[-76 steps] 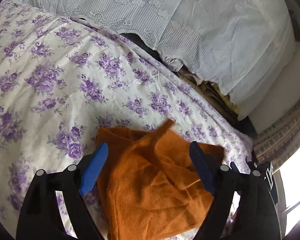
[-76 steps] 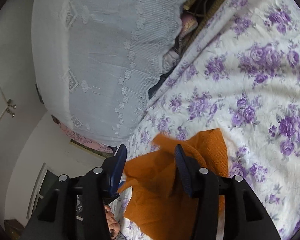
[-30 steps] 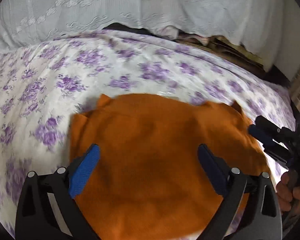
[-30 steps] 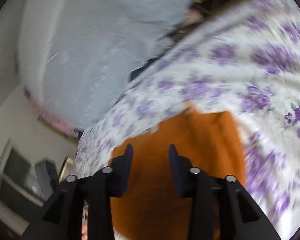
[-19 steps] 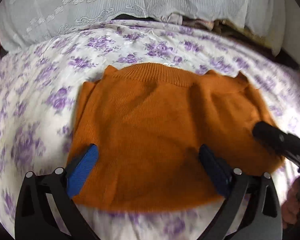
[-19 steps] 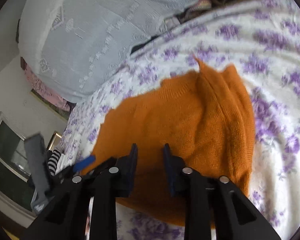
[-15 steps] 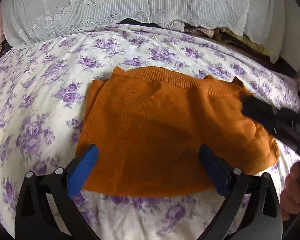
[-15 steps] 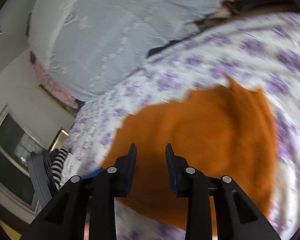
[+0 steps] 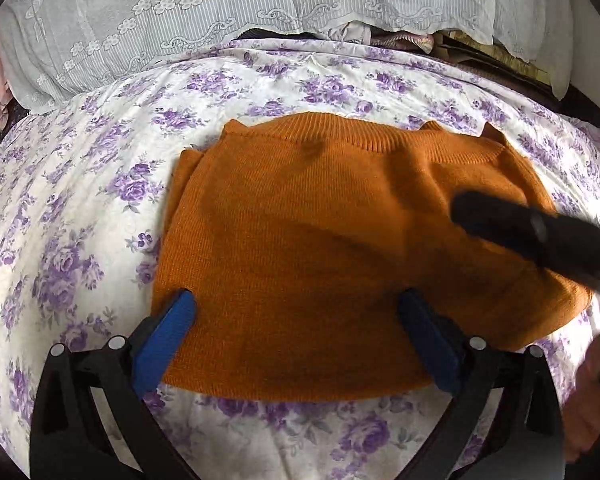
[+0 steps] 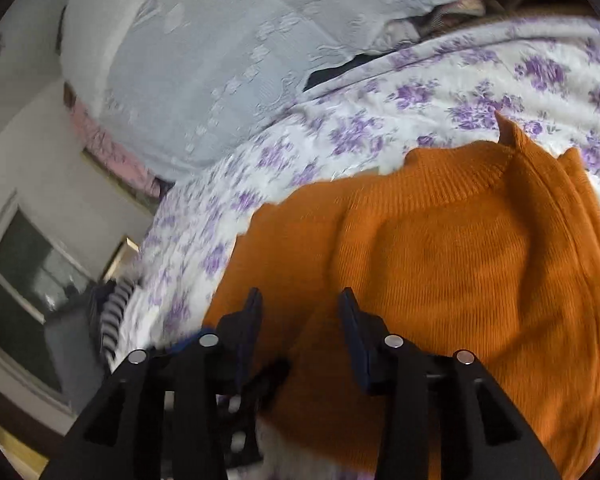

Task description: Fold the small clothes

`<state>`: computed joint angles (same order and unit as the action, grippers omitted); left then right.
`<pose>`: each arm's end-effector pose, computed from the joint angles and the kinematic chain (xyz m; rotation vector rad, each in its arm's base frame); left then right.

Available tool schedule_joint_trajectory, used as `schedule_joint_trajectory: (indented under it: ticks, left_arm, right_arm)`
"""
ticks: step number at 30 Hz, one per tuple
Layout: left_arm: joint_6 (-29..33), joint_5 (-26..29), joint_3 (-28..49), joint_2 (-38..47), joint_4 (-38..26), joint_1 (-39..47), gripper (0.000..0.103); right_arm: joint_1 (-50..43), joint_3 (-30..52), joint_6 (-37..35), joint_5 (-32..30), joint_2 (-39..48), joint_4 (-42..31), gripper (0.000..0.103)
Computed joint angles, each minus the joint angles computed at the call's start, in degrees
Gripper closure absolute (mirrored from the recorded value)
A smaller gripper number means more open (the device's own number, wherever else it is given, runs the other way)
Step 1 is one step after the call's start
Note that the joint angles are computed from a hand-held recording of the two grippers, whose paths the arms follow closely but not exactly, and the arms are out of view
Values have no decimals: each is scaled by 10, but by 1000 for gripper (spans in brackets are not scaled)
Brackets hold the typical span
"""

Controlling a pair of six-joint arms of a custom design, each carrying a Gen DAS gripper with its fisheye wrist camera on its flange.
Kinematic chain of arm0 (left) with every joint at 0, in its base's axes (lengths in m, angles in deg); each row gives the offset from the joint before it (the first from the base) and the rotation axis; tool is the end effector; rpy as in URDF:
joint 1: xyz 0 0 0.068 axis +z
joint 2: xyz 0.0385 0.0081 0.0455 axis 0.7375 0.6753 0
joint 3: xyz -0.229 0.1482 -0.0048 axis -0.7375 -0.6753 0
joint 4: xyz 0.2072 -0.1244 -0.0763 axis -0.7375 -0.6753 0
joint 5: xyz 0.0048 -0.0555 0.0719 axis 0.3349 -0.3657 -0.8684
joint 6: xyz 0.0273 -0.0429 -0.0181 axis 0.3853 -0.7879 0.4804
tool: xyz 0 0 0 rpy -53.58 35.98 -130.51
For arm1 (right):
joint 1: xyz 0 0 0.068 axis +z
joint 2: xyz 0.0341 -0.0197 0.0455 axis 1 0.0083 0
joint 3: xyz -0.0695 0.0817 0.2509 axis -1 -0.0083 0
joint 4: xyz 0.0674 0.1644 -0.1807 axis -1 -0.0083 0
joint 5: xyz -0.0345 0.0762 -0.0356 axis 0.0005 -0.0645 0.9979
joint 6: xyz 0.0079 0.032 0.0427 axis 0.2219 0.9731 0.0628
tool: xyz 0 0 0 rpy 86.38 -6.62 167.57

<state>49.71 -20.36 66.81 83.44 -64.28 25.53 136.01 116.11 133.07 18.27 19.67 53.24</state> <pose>0.2367 -0.0917 0.1505 0.2908 2.4420 -0.0867 0.2195 0.2267 0.1736 0.1003 2.2901 0.8333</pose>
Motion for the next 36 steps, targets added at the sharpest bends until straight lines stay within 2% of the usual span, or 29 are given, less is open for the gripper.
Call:
schedule_joint_trajectory:
  ticks: [2, 5, 10, 13, 15, 17, 19, 22, 23, 25, 26, 30, 31, 33, 36]
  left_arm:
    - [0, -1, -1, -1, -1, 0, 4]
    - [-1, -1, -1, -2, 0, -1, 4]
    - [-3, 4, 1, 0, -1, 0, 4]
    - [-3, 1, 0, -1, -1, -1, 4]
    - [-4, 1, 0, -1, -1, -1, 4]
    - [-4, 1, 0, -1, -1, -1, 4]
    - [-4, 2, 0, -1, -1, -1, 4]
    - [-4, 6, 0, -8, -6, 3, 4]
    - [-6, 14, 2, -18, -17, 10, 4]
    - [-9, 56, 5, -47, -40, 38, 4]
    - [-10, 95, 10, -60, -56, 63, 4]
    - [2, 323, 44, -67, -153, 214, 4]
    - [12, 359, 44, -63, -169, 239, 4]
    - [34, 407, 32, -59, -187, 275, 5]
    - [47, 447, 20, -26, -190, 279, 5]
  right_arm:
    - [10, -26, 3, 9, -6, 17, 61]
    - [-2, -69, 31, -13, -20, 70, 64]
    - [41, -104, 54, 51, -72, 51, 63]
    - [40, -135, 76, 56, -90, 61, 63]
    - [21, -175, 103, 32, -96, 112, 69]
    - [6, -201, 125, 22, -104, 137, 83]
    - [4, -216, 136, 30, -116, 140, 86]
    - [37, -220, 147, 93, -159, 94, 81]
    - [57, -218, 147, 126, -182, 70, 73]
    - [79, -206, 140, 161, -206, 39, 66]
    - [84, -191, 129, 172, -213, 17, 66]
    - [67, -116, 82, 168, -184, -34, 62]
    - [60, -100, 74, 162, -171, -40, 60]
    - [43, -66, 61, 143, -129, -34, 58]
    - [22, -39, 51, 104, -56, -1, 49]
